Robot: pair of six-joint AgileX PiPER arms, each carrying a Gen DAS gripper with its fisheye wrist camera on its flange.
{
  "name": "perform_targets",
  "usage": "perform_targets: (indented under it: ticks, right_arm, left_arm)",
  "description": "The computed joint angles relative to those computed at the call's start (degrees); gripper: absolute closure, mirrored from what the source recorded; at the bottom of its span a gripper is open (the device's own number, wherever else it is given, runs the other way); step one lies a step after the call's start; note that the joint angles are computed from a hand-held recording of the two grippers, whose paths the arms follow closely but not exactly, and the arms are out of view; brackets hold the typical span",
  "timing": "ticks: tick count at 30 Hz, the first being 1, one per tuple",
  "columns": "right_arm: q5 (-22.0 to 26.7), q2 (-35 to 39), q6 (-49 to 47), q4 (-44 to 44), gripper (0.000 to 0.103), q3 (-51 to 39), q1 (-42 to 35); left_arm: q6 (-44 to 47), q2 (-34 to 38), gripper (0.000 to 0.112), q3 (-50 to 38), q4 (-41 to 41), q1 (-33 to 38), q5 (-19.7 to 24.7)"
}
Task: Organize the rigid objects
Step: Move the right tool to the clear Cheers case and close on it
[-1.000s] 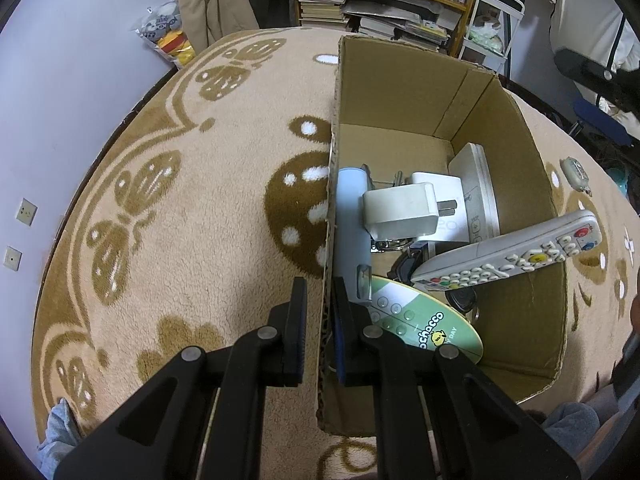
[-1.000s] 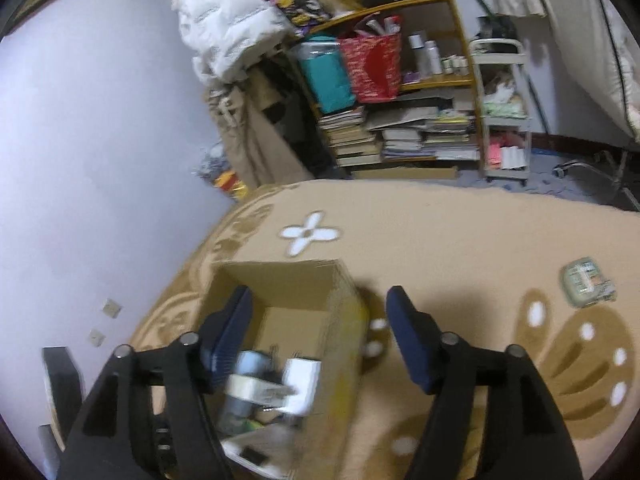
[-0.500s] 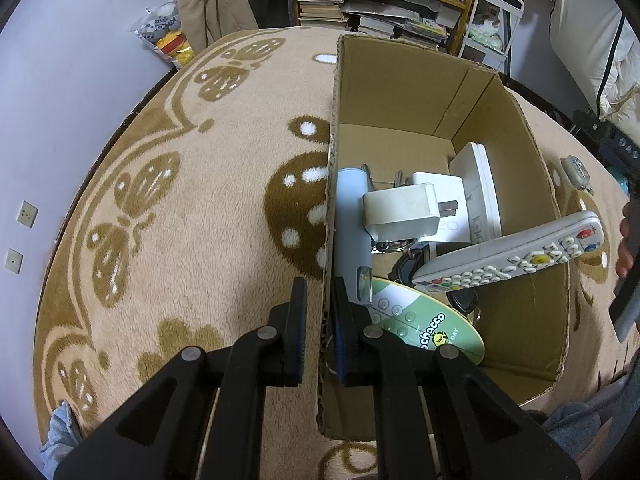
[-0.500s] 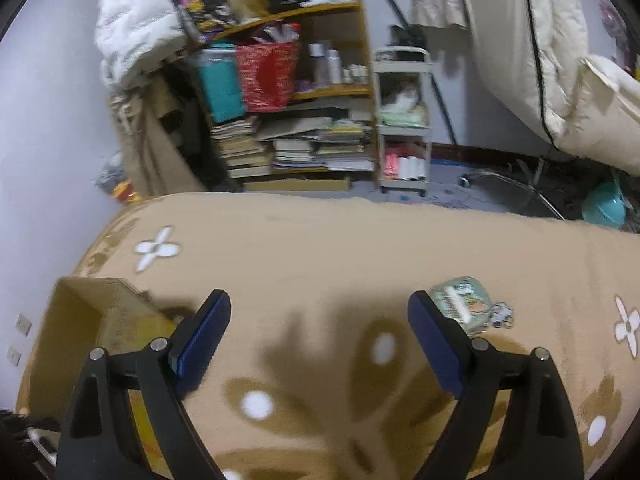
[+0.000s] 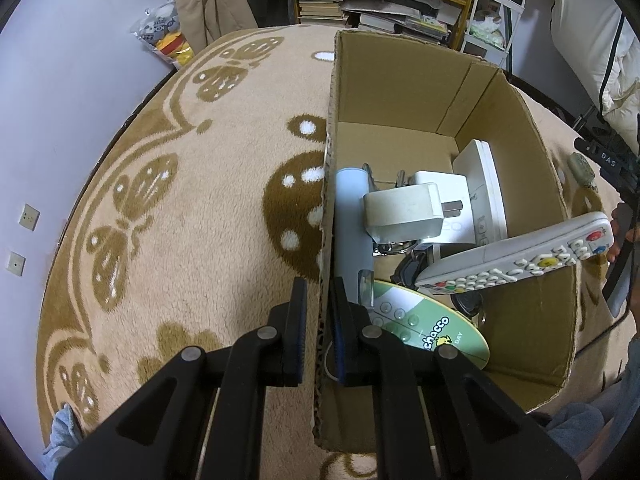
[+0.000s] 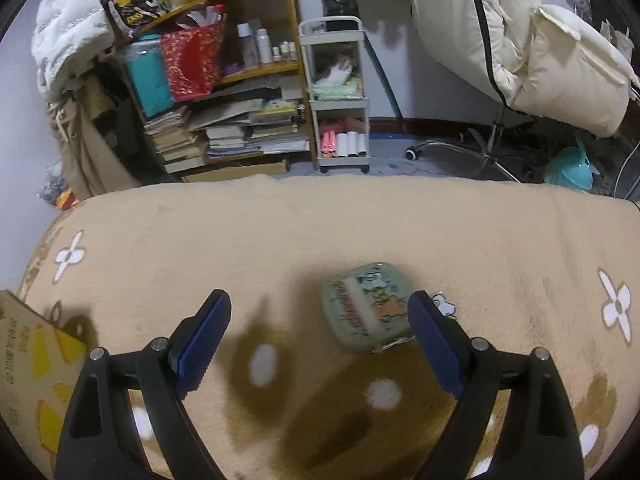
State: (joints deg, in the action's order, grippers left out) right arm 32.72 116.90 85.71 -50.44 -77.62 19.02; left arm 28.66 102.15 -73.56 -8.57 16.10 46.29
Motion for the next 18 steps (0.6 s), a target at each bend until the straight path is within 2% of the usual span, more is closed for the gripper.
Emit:
perform_targets:
  ticks: [5,7,9,18]
  right_arm:
    - [2.07,2.67,-8.11,4.43,0.024,-3.54,-1.28]
    - [3.0,3.45,-9.52,4.68,0.026,-4.48,-1.54]
    - [4.42,3.74,-9.69,3.67,0.035,-4.93,-1.1]
    - [8.0,5.51,-13.65,3.83,0.036,-7.18,-0.47]
  left_arm:
    - [0.35,0.48,0.102,-0.51,-0.43,0.28,0.23]
    - [0.33,0.51,0.101,-0.53,-0.4,0.3,0.22]
    - [0.26,0.54,0.101,-0.58,-0.34,0.29,0.34]
    - [0.11,1.05,0.101,-1.61,-0.17,0.49,1.1]
